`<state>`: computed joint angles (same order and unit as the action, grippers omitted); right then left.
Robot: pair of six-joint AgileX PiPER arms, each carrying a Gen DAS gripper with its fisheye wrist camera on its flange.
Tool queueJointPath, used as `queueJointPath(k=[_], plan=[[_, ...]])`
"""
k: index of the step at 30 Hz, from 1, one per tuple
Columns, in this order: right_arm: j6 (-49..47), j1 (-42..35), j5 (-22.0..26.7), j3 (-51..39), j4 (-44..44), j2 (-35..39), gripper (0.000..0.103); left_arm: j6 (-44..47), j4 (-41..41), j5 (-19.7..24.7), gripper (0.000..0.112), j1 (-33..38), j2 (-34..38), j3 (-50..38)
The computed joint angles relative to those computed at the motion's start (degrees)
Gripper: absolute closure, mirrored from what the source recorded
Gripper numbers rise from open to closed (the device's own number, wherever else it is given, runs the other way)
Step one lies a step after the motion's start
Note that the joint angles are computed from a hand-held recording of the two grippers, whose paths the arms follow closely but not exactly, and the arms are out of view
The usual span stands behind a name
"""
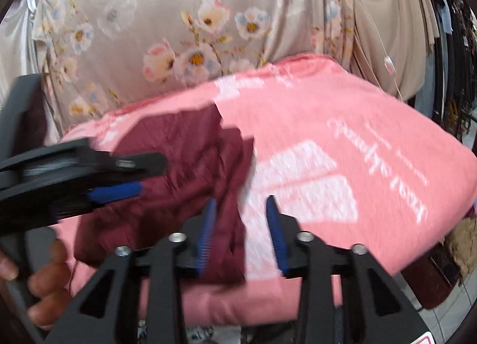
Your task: Fold large clothes
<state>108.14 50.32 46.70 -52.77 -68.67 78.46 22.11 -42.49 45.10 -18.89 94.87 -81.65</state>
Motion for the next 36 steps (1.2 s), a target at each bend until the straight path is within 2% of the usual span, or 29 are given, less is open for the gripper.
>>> queueJointPath(k=[2, 4, 7, 10, 15, 16, 17, 18, 19, 20, 22, 24, 27, 29, 31, 34, 36], plan=[[-0.69, -1.32, -2.71, -2.1, -0.87, 1.28, 0.053, 2.97, -2.82, -0.35, 0.045, 2.96, -3.81, 2.19], [-2.49, -2.72, -4.91, -3.77, -0.56, 2.54, 0.052, 3.83, -4.95, -0.86, 0.045, 7.23, -6.95, 3.56], [-7.09, -5.34, -8.44, -8.58, 3.82, 7.09, 0.051, -0.62, -0.01, -2.44, 0.045, 12.19, -8.23, 3.49], [-14.91, -9.75, -12.77, -12.78, 12.35, 10.9, 0.051, -5.42, 4.31, -3.59, 0.045, 15.2, -6.63, 3.61], [-24.51, -13.3, -11.4, -16.89, 20.58, 16.11, 0.052, -9.95, 7.89, -4.51, 0.047, 16.29, -2.58, 4.17], [-24.51, -13.76, -12.22, -16.29, 21.01, 16.41, 0.054, -11.24, 8.83, -4.44, 0.047, 15.46, -1.4, 3.42], [-23.14, -14.31, -14.64, -14.95, 20.37, 16.45, 0.063, -11.38, 9.24, -3.86, 0.048, 15.51, -0.86, 3.77], [-22.15, -14.47, -15.99, -14.08, 19.54, 16.37, 0.079, -12.21, 9.82, -3.9, 0.048, 14.49, -0.6, 4.12], [-21.03, -13.85, -15.05, -14.4, 18.42, 16.65, 0.083, -11.24, 9.03, -4.07, 0.048, 14.38, -0.64, 5.09], [-19.82, -12.72, -12.98, -15.23, 16.93, 16.82, 0.093, -10.73, 8.82, -4.57, 0.047, 14.24, -0.27, 5.33], [-15.28, -9.65, -7.72, -16.89, 11.62, 16.08, 0.097, -8.32, 8.11, -4.52, 0.049, 14.34, -0.23, 5.74], [-12.58, -7.75, -3.6, -18.13, 8.47, 15.35, 0.098, -5.87, 7.94, -3.76, 0.05, 14.83, -0.21, 5.98], [-17.88, -8.11, 1.54, -22.91, 12.49, 19.85, 0.098, -2.71, 6.69, -0.63, 0.051, 15.66, 1.44, 3.95], [-20.16, -10.16, -1.28, -22.42, 16.83, 22.73, 0.096, -1.65, 6.48, 1.45, 0.051, 16.04, 2.6, 2.65], [-18.88, -8.72, 0.92, -22.55, 14.71, 24.82, 0.095, -0.45, 5.37, 2.52, 0.051, 16.35, 3.58, 2.56], [-21.4, -6.83, 5.64, -25.53, 13.8, 28.17, 0.092, 1.61, 4.41, 0.57, 0.05, 16.12, 3.46, 4.94], [-24.05, -7.11, 6.3, -26.64, 15.74, 27.77, 0.09, 1.51, 5.33, -2.43, 0.048, 14.98, 3.22, 6.82]])
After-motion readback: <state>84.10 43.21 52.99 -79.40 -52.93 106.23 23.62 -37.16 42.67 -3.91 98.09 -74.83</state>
